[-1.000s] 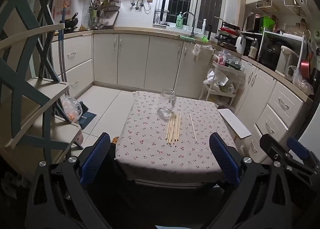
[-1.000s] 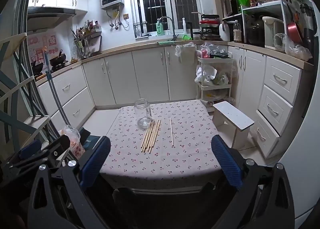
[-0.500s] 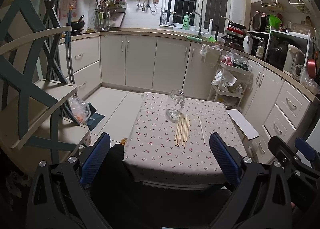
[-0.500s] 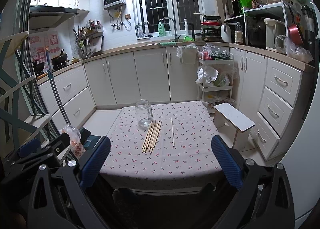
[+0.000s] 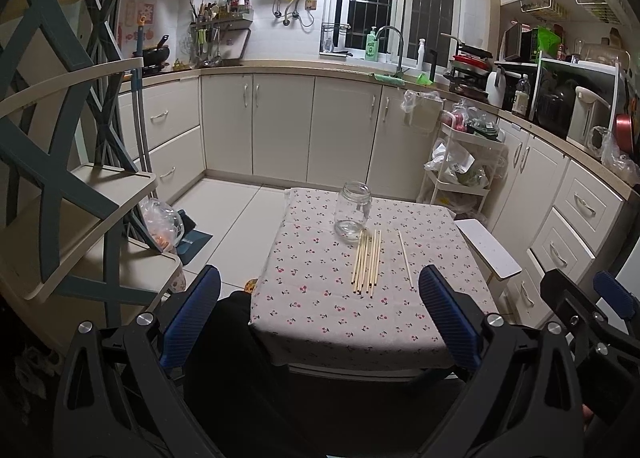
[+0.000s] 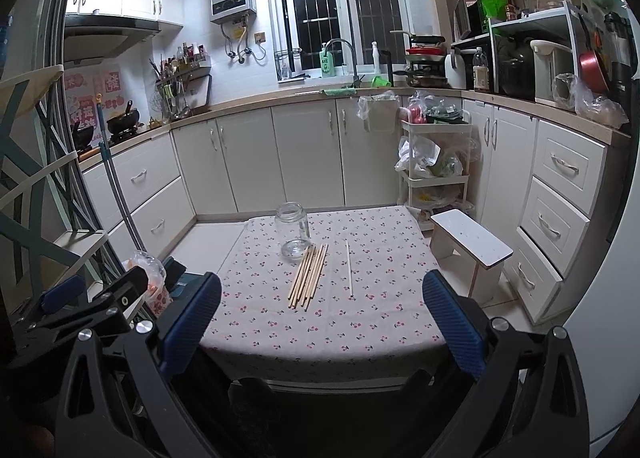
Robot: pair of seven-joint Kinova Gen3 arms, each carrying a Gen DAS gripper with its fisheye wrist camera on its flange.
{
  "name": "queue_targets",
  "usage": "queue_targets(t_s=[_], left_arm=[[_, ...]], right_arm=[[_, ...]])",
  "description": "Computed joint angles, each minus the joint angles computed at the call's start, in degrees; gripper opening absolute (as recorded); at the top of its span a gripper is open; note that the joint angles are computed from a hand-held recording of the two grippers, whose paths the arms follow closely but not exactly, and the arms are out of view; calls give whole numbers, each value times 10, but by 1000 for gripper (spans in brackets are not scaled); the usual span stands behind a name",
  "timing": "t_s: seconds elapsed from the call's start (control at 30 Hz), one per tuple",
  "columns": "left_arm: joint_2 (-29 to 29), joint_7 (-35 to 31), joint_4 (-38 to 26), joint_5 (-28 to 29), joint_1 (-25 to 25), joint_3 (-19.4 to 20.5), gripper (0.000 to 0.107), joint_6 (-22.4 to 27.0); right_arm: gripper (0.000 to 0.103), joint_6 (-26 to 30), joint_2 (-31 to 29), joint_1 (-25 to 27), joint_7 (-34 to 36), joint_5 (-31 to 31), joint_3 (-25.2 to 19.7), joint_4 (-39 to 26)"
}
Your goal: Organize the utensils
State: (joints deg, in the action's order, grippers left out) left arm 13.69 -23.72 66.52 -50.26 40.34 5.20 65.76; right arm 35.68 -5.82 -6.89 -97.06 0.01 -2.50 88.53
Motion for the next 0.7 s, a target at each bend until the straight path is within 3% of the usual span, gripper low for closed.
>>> queue_targets(t_s=[0.7], left_arm=[[0, 2, 1, -4, 2, 0, 95, 1]], right_arm=[[97, -6, -8, 0, -1, -2, -1, 8]])
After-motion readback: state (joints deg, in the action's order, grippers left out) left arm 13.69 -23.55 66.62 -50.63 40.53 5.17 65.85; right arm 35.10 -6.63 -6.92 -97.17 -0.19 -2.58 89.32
